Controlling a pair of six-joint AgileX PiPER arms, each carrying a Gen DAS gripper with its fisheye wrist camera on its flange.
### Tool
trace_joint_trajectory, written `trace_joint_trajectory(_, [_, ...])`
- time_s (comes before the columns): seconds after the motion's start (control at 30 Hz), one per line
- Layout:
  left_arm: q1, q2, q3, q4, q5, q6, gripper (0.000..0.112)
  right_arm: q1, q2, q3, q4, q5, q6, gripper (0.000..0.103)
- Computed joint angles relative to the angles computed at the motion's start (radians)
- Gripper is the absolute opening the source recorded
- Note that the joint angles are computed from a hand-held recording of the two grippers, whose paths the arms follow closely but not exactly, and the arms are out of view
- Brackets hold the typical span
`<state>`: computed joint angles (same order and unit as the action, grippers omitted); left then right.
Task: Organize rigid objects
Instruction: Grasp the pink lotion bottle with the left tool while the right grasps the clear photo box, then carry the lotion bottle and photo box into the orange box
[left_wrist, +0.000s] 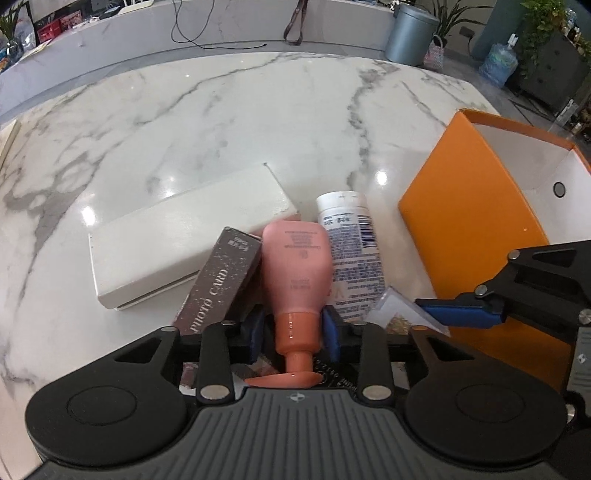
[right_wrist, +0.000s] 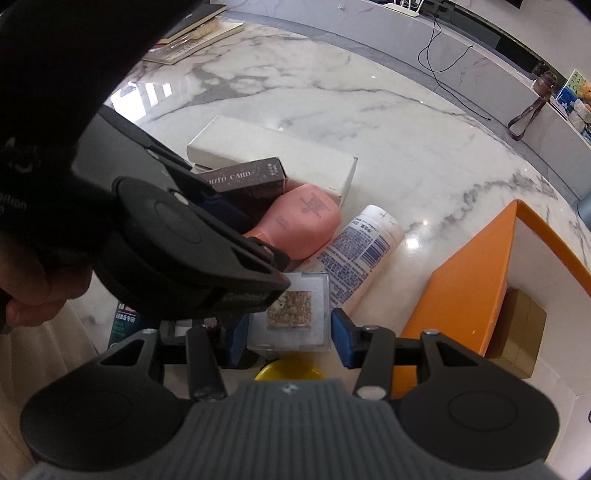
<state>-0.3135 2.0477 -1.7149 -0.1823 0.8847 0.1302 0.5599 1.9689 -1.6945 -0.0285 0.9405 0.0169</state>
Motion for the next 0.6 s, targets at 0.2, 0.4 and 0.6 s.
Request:
trace_joint_trajectory(0.2, [0.012,-0.048,0.055,-0.028,-0.039,0.000,0.032,0.000,-0.043,0.059,0.002,-0.057,0.019,0.047])
trace_joint_trajectory(0.4, [0.031,-0.118,0.113,-0.066,-0.050,0.000,0.032,0.000,-0.112,0.122,0.016,-0.107,0.035,0.048])
trace_joint_trajectory(0.6, [0.035,-0.214,0.173,-0.070,-0.073,-0.023,0.032,0.009,-0.201,0.179,0.011,-0.157,0.051,0.048])
